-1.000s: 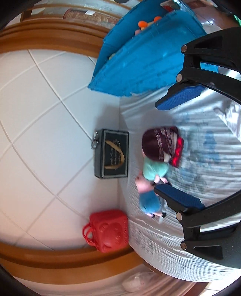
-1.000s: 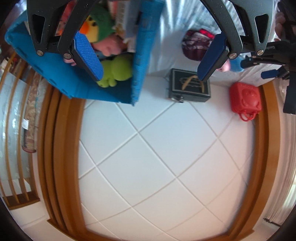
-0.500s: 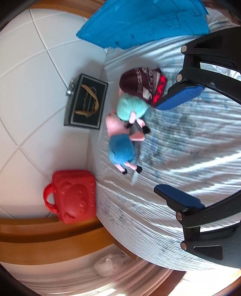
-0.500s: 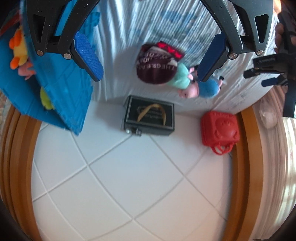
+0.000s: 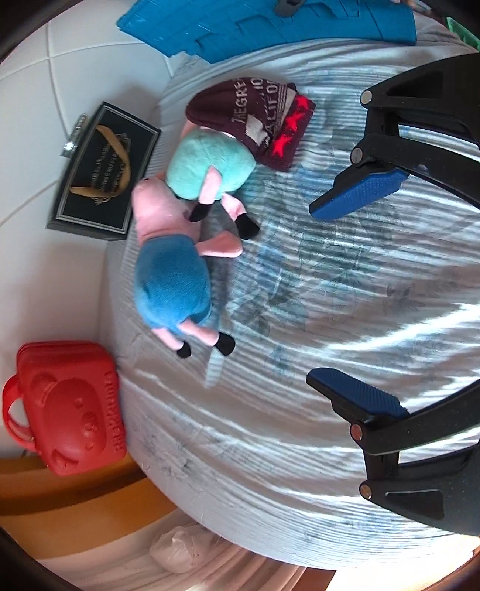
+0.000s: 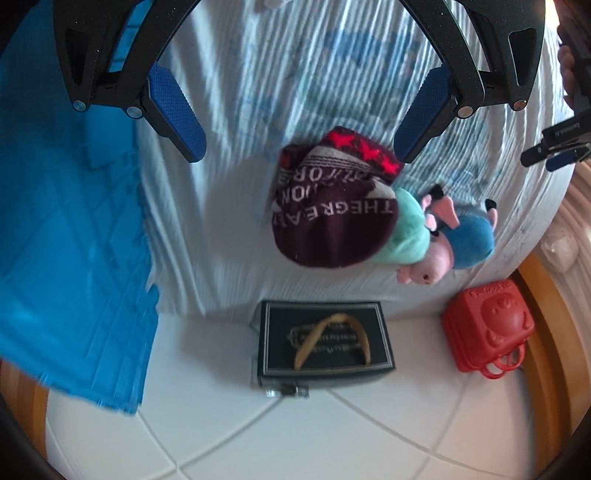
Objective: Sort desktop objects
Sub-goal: 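Bring both open tools back to the pigs and beanie on the bed, then grasp teal pig with left tool while right tool grasps maroon beanie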
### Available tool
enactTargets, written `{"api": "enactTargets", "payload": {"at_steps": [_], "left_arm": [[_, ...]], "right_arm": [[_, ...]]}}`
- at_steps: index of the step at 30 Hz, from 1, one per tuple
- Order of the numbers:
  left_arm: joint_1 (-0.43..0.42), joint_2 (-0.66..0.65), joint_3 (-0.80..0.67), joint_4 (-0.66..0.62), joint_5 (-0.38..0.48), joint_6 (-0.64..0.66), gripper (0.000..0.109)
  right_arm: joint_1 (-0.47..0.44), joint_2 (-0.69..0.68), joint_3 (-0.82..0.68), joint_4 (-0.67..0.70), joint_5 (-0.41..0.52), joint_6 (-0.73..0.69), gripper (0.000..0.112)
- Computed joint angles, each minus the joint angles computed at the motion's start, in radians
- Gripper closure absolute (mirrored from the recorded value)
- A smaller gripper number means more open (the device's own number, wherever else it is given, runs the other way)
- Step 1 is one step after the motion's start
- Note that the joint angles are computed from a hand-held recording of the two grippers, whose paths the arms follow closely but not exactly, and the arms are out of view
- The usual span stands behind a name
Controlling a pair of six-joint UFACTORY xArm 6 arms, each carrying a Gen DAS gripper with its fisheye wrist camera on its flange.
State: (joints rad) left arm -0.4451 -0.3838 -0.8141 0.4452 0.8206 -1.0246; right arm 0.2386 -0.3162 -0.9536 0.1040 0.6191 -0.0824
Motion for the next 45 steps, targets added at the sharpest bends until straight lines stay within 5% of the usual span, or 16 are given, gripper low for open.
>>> {"api": "enactTargets", "payload": {"at_steps": [20, 35, 38, 44, 45], "left_arm": [[0.08, 0.448, -0.283, -0.055, -0.23, 0.28, 0.026], [0.088, 0.602, -0.398, -0.03, -0.237, 0.351, 0.027], [0.09, 0.63, -0.416, -0.024, -0.254, 0.346, 0.037], [0.084, 0.642, -0.432, -0.11, -0.275, 0.38, 0.09], [0.083, 0.642, -0.433, -0.109, -0.275, 0.374, 0.101]], "right_arm": [[0.033, 0.473, -0.29, 0.024, -0.002, 0.004, 0.009], [0.027, 0.517, -0.313, 0.064, -0.009, -0.042, 0.009], [0.023, 0.532, -0.33, 0.089, 0.004, -0.054, 0.009], [0.022, 0.54, -0.344, 0.094, 0.024, -0.029, 0.011], [0.024, 0.538, -0.342, 0.088, 0.023, -0.023, 0.022]]}}
